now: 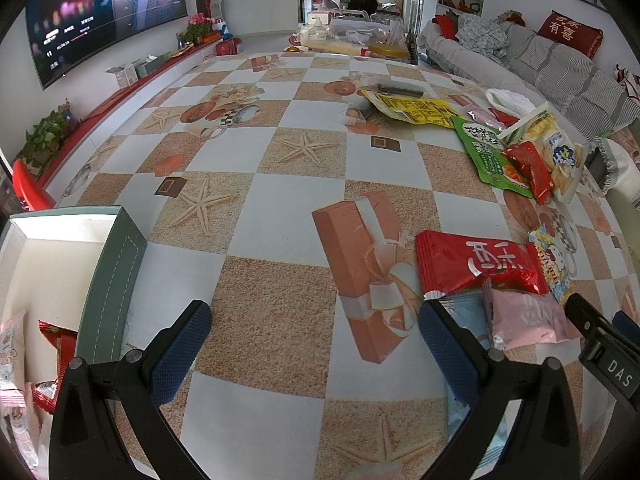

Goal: Organize snacks

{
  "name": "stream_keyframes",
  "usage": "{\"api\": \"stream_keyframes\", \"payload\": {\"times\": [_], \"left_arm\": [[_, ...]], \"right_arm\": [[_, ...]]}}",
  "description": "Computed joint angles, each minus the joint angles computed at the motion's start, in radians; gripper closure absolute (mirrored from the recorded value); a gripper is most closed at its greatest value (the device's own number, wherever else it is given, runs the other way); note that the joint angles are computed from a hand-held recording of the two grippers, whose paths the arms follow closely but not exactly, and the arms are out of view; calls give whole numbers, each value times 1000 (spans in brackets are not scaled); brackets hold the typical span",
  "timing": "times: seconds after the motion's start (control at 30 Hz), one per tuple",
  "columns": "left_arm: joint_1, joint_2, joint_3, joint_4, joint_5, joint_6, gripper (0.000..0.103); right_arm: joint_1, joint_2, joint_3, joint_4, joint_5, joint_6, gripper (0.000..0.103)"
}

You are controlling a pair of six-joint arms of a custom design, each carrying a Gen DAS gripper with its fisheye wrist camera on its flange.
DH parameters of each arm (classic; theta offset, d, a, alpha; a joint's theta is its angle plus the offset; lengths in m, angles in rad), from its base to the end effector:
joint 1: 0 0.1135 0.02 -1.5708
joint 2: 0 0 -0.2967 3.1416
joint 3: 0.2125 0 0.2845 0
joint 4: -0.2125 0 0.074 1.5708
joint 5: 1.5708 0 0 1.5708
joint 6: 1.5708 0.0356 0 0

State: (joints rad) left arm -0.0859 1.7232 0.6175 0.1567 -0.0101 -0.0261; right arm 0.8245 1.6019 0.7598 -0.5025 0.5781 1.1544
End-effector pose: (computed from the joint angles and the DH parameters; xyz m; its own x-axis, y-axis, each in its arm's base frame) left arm 0.3061 -0.0260 0.0960 -0.8116 0.0437 -0.5825 0.0588 0.9982 -0.0070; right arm 0.2061 0.1942 0.1414 -0.7539 0.3129 -0.5777 0.3901 0.9207 -0.0103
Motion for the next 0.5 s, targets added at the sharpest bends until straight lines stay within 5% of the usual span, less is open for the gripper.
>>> {"api": "stream_keyframes", "payload": {"times": [0.5], "left_arm": [[-1,-1,-3,1,0,-1,0]], "right_arm": [[5,6,7,-4,1,6,0]]}}
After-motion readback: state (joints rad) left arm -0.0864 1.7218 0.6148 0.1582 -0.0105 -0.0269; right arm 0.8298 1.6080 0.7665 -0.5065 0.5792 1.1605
